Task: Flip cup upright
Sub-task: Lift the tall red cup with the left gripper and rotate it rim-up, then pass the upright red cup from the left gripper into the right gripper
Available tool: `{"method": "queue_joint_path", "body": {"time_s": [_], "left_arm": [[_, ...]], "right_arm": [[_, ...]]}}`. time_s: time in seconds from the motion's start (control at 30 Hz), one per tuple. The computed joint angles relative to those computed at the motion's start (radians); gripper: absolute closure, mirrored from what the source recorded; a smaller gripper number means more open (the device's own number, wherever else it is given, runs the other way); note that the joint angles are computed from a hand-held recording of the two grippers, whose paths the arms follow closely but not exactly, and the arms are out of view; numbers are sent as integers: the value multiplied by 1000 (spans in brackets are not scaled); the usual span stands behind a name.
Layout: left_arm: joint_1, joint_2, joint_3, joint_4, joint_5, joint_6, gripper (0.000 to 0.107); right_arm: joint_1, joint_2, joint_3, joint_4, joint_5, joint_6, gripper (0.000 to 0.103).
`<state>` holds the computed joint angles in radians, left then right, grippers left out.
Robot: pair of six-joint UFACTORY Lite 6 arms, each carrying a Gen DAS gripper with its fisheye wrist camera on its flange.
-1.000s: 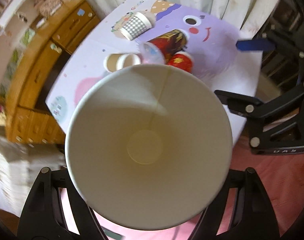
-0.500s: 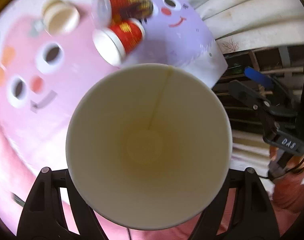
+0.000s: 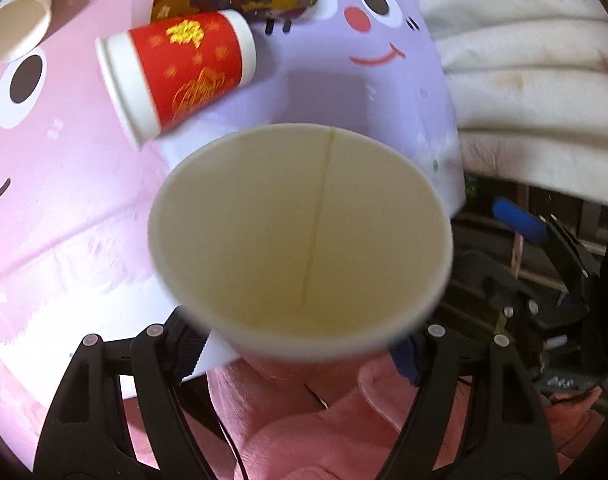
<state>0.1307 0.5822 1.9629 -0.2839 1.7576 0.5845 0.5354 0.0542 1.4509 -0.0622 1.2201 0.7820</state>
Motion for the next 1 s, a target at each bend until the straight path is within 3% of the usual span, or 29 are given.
{"method": "queue_joint_path", "body": {"time_s": [0.23, 0.6, 1.0], "left_arm": [[-26, -87, -171, -60, -171, -88, 33], [11, -201, -390, -86, -296, -152, 33], [67, -207, -294, -81, -204, -144, 27]], "right_arm": [[-165, 44, -13, 83, -35, -246, 15], [-255, 166, 69, 181, -71, -397, 15], [-288, 241, 139, 346, -98, -426, 15]]}}
